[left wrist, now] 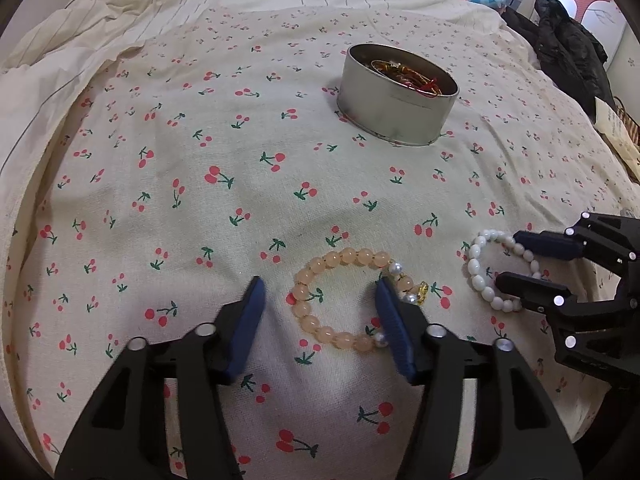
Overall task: Organize jewelry
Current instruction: 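Grasp the peach bead bracelet with left tool while right grasps the white bead bracelet, then lift both bracelets and carry them over the silver tin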
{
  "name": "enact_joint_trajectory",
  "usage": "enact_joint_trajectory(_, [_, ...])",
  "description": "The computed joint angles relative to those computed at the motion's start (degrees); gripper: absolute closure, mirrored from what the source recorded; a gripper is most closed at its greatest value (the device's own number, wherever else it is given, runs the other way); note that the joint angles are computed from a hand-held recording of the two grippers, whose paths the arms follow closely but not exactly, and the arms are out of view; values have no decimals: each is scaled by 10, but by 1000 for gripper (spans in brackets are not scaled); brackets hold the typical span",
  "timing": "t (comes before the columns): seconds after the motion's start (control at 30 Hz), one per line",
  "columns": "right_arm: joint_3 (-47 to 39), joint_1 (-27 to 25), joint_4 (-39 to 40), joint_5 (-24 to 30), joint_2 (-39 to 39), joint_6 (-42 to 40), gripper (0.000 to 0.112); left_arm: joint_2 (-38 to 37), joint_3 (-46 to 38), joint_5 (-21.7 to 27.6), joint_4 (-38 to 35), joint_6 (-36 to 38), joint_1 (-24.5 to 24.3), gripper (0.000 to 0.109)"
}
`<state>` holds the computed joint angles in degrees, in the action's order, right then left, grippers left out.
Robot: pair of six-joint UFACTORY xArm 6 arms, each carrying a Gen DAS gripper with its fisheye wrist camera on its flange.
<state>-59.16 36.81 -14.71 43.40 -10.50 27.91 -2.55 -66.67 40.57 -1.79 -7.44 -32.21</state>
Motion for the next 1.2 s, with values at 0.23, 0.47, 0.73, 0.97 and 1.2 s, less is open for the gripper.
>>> enact_joint_trajectory(0.23, [4,6,-3,-5,-3,2,104,-12,7,4,-39,32,8,100])
enact_joint_trajectory(0.47, [11,7,-27,-16,-15,34,104,-27,9,-6,-67,52,11,102])
enact_joint_trajectory(0.73, [22,2,-41,-32,-36,52,104,-39,8,-28,-68,50,14,102])
enact_joint_trajectory(0.97, [22,3,-58,-37,-43,69,104,-50,13,-45,-84,64,14,102])
enact_joint_trajectory(1.2, [27,1,-79,-42,-55,90,104,-41,0,-56,-98,73,6,102])
